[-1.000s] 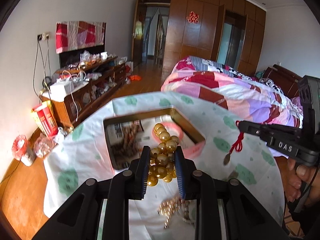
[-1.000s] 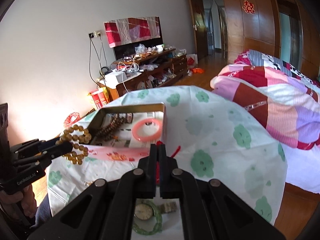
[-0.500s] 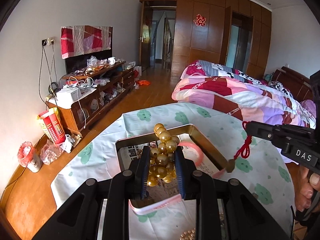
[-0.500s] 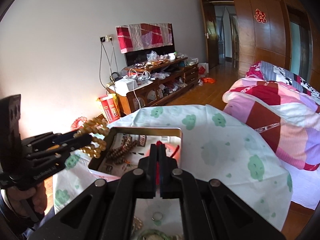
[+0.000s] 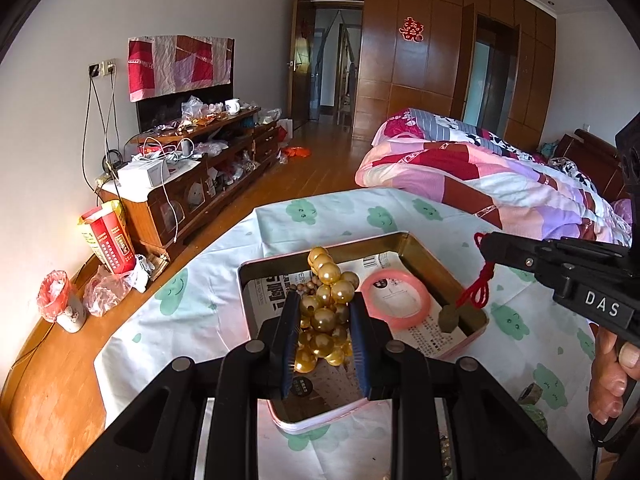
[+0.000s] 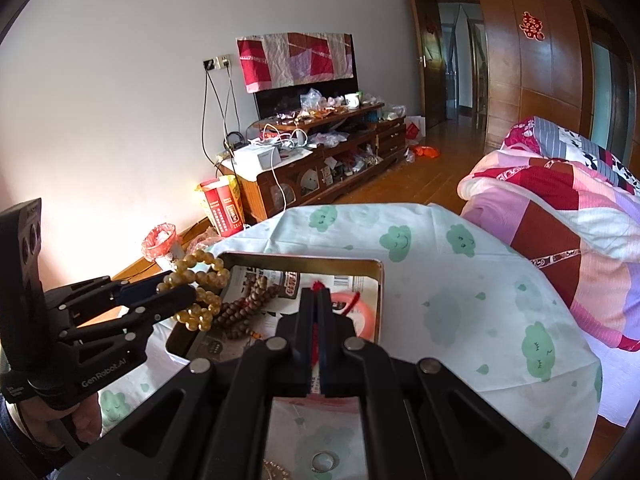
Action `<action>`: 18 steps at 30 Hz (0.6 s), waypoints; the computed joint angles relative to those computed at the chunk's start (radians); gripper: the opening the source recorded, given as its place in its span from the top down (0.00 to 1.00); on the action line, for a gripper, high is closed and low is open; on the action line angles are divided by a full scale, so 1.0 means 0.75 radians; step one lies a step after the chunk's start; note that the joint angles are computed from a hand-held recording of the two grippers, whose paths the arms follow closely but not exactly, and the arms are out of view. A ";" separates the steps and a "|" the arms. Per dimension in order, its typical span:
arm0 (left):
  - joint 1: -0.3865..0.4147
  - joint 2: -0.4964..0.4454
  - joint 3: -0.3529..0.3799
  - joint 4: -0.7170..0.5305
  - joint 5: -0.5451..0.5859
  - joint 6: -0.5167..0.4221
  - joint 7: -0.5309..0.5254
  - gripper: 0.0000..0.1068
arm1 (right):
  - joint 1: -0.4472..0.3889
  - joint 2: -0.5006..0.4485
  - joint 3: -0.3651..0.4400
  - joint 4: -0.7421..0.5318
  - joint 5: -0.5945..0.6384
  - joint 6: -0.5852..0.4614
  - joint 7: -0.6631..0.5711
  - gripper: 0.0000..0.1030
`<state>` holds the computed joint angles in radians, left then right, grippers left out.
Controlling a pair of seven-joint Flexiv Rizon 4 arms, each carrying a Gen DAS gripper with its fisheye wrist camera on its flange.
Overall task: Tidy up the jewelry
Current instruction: 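Lower the gold strand into the tin with the left tool while the right tool places the red charm inside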
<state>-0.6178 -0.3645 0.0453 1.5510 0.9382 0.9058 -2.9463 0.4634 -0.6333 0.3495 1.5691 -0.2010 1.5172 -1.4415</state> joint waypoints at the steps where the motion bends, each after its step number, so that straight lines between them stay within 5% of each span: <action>1: 0.002 -0.003 -0.002 0.000 -0.005 0.001 -0.001 0.77 | 0.001 -0.001 0.001 0.000 0.000 -0.004 -0.001 0.98; 18: 0.005 -0.036 0.007 0.011 -0.071 0.011 0.049 0.77 | 0.038 -0.031 -0.041 -0.013 -0.005 -0.061 0.007 0.98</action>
<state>-0.6139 -0.3916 0.0504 1.5595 0.8846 0.9140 -2.9092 0.4918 -0.6568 0.3190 1.5596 -0.2050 1.4717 -1.4364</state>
